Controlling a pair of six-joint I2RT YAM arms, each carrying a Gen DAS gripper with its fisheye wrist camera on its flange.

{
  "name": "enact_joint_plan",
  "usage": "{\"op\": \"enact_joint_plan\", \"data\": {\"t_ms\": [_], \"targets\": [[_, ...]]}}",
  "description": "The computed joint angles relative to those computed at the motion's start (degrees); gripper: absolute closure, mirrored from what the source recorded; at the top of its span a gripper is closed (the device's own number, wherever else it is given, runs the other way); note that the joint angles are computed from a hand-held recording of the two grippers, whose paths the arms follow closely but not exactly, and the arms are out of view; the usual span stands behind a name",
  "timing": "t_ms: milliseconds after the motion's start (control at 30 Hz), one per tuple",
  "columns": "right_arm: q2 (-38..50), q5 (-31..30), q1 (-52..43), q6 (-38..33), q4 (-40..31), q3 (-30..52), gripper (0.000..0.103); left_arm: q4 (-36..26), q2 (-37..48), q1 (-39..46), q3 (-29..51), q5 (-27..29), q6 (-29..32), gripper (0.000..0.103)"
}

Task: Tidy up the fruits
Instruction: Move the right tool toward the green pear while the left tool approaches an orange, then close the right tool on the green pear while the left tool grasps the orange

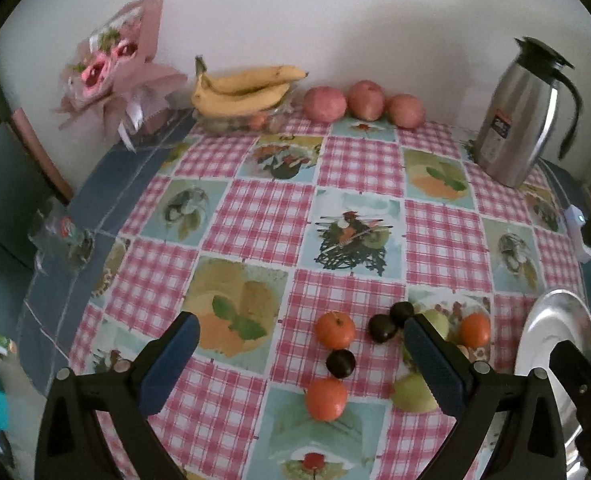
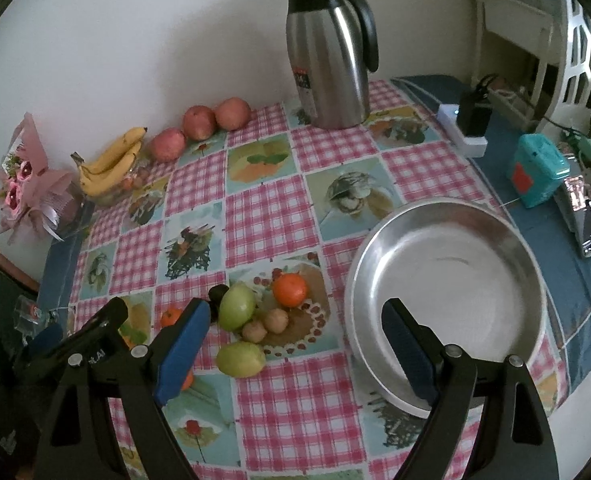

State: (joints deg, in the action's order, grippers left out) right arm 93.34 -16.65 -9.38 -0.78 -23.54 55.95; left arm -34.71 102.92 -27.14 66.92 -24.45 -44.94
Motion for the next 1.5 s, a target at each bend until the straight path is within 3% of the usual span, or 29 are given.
{"op": "enact_joint_plan", "data": {"t_ms": [167, 500, 867, 1500], "targets": [[5.95, 2.12, 2.46, 3.38, 0.27, 3.09, 0.015, 4.16, 1.00, 3.82, -2.35, 4.18, -1.01, 0.000], [12.41, 5.19, 6.89, 1.56, 0.21, 4.54, 0.015, 6.72, 2.95, 5.25, -4.09, 6.95, -0.24, 0.000], [18.15, 4.52, 8.53, 0.65, -2.52, 5.08, 0.015, 9.35, 5.20, 8.30, -8.14, 14.86, -3.52, 0.000], [23.11, 6.26, 14.76, -0.35, 0.79, 5.22, 0.015, 9.06, 9.64, 7.85, -5.91, 18.06, -1.98, 0.000]]}}
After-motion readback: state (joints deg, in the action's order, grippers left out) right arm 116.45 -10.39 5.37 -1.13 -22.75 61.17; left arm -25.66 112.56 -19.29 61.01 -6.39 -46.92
